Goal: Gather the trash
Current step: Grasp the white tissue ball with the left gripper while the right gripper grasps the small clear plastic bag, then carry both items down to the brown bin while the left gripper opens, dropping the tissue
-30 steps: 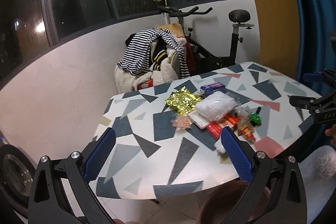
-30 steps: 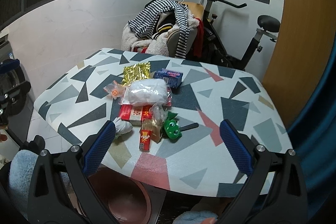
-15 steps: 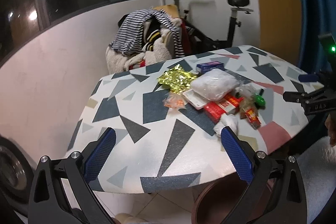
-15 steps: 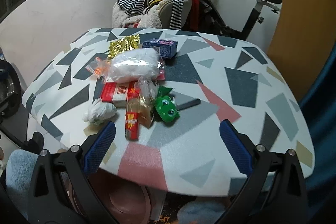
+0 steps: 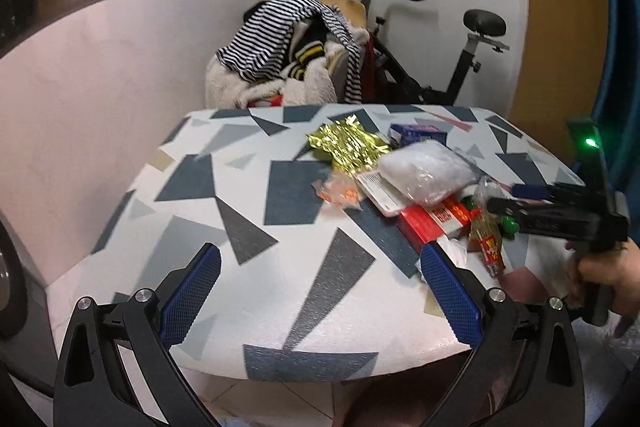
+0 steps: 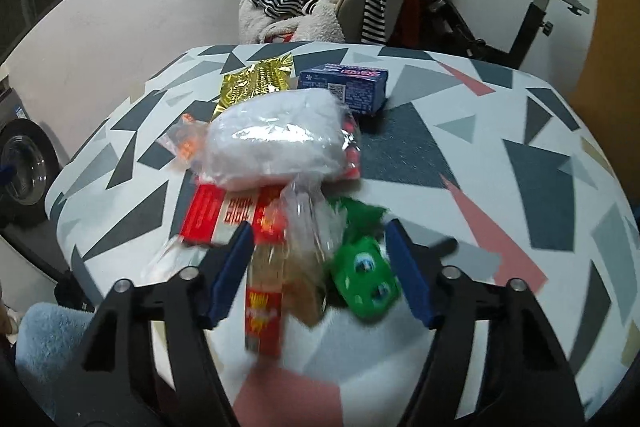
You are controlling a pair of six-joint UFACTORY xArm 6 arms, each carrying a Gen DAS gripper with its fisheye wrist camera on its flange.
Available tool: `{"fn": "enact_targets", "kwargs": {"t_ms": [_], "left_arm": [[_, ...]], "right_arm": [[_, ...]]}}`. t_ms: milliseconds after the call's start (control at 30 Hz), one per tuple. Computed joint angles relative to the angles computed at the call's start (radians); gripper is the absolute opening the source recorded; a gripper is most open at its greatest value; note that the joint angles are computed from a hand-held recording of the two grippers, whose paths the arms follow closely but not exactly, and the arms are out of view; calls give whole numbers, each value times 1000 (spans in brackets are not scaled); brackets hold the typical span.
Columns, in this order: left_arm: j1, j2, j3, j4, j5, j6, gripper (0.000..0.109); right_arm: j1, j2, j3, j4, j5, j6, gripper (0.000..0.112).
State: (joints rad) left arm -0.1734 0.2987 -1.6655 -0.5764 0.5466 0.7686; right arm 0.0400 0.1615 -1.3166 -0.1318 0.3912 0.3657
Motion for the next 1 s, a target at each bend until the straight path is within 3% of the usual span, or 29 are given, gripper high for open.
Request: {"fn": "enact_targets", "kwargs": {"t_ms": [67,167,333,500,633,800,833,900,933,1000], "left_arm": [[-6,2,1,9,14,2,98],[-13,2,5,4,30,14,98],[-12,25,-37,-41,115,-10,97],[-20,69,-101,-67,217,-42,86],[-39,166,-223,-83,388,-52,71],[-78,298,-379,-23,457,-150,70],[-82,342,-437,-12,489,-185,67],[-84,424,-557,6,571,-236,46],[-80,447,-590,-10,606,-241,45],[-79,418,-549,-21,590,-215,43]], "right_arm": [[-1,39,-41,64,17,-45,43],[-5,36,-44,130,-13,-66,32],[-21,-46,47,-4,-120,62,28],[-63,-141,151,-121,-183,219,28],[-72,-206,230,-98,-192,220,28],[-74,-279,323,-105,-190,248,28],[-75,-296,342,-104,-185,255,28],[-74,-324,374,-105,-178,271,28],[-73,-334,384,-104,-176,273,28],[-68,-359,410,-96,-176,264,28]]}}
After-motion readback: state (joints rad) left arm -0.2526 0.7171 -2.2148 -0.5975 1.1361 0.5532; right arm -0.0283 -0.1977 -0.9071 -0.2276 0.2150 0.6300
